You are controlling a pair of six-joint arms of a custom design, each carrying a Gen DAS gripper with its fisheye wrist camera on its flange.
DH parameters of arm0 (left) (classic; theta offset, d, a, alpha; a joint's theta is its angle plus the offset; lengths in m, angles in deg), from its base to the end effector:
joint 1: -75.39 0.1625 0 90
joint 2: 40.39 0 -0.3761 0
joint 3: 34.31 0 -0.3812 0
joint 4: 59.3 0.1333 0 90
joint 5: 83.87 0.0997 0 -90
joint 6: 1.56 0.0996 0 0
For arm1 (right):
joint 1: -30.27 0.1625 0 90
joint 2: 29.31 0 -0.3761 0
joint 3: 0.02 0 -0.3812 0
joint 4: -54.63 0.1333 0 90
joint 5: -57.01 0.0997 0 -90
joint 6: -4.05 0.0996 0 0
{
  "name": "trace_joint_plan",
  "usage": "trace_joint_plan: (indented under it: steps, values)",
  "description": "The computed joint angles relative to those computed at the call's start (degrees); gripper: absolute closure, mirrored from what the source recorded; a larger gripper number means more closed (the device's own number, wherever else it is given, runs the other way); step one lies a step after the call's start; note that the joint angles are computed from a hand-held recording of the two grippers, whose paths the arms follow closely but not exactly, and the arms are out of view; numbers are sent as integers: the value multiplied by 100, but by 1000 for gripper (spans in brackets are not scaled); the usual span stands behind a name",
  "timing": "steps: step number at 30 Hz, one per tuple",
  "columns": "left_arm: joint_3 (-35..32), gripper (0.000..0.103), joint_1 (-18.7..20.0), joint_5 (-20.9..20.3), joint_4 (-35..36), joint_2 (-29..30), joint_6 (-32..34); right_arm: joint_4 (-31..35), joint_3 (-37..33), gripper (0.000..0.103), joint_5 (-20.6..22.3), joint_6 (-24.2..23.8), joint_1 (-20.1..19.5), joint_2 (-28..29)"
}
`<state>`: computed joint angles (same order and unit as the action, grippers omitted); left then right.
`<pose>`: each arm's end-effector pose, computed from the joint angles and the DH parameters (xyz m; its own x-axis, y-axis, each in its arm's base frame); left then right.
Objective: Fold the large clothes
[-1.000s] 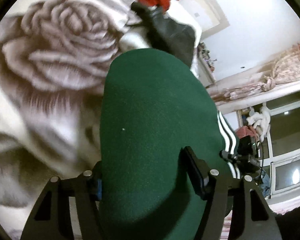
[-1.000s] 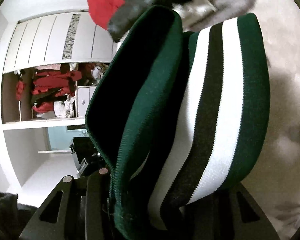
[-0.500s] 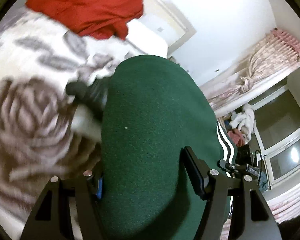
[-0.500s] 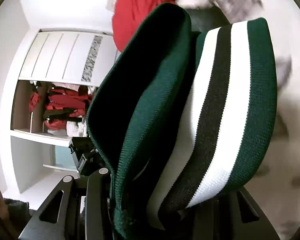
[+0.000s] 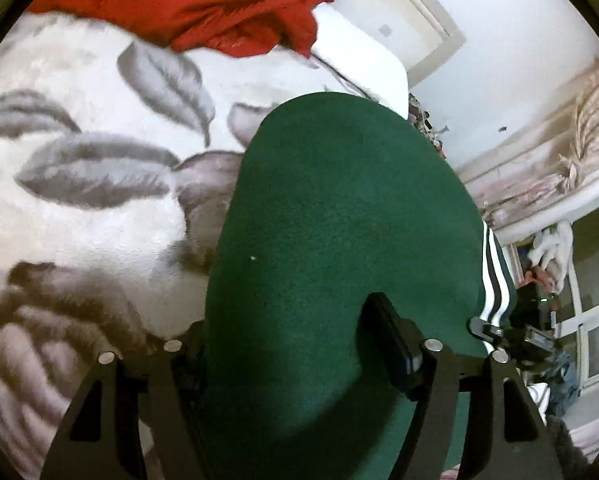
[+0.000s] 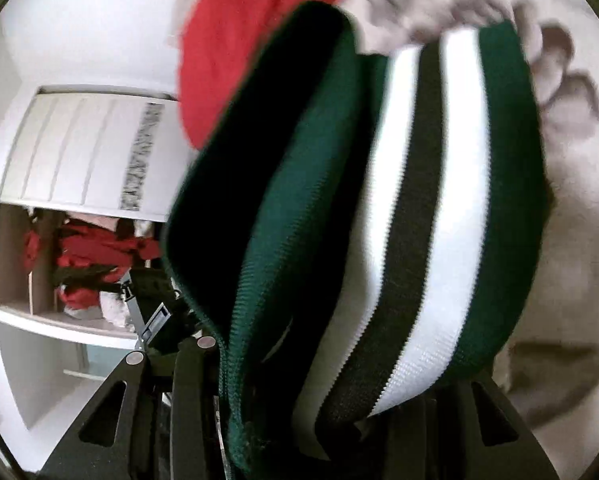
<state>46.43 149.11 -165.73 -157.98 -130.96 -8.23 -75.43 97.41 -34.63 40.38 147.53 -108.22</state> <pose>0.0020 -0.5191 0.5418 -0.9872 0.1270 -0.0965 0.1522 0.9313 -0.3309 0.3739 -0.4408 0.3545 -0.9721 0.1285 -0.1961 0.1860 0.9318 -0.3116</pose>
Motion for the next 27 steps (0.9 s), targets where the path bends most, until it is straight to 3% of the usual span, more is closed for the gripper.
trace_joint_plan:
  steps: [3, 6, 8, 10, 13, 15, 16, 17, 19, 21, 24, 27]
  values:
    - [198, 28, 154, -59, -337, 8, 221, -393, 322, 58, 283, -85, -464, 7]
    - [223, 22, 188, -59, -366, 40, 53, -378, 322, 58, 314, -287, -663, 10]
    - [91, 22, -65, 255, -171, 17, -66, -208, 259, 58, 269, -303, -700, -24]
    - [-108, 22, -435, 756, 288, -10, -333, 112, -363, 49, -59, 46, -325, 452]
    - [-195, 22, -745, 1099, 636, -121, -368, 1742, -1766, 34, -951, 475, 271, 1053]
    - [20, 20, -1080, 1657, 662, -391, -406, 2942, -2598, 31, -1940, 810, 729, 1371]
    - [100, 10, -1325, 2070, 833, -522, -480, 3542, -3002, 28, -2276, 1036, 894, 1529]
    - [190, 8, -1560, 2433, 987, -660, -565, 4068, -3335, 26, -2601, 1328, 1067, 1669]
    - [432, 8, -2050, 3154, 1260, -988, -811, 4815, -3777, 13, -3159, 1947, 1401, 1883]
    - [642, 8, -2525, 3675, 1638, -1334, -1154, 6015, -4498, 12, -3922, 2801, 1861, 2417]
    - [674, 8, -3254, 4134, 2774, -1739, -2107, 7814, -4981, 10, -4605, 3871, 2437, 2840]
    - [396, 8, -4007, 4232, 4109, -1941, -3133, 9368, -6291, 9, -4595, 4678, 2813, 3645]
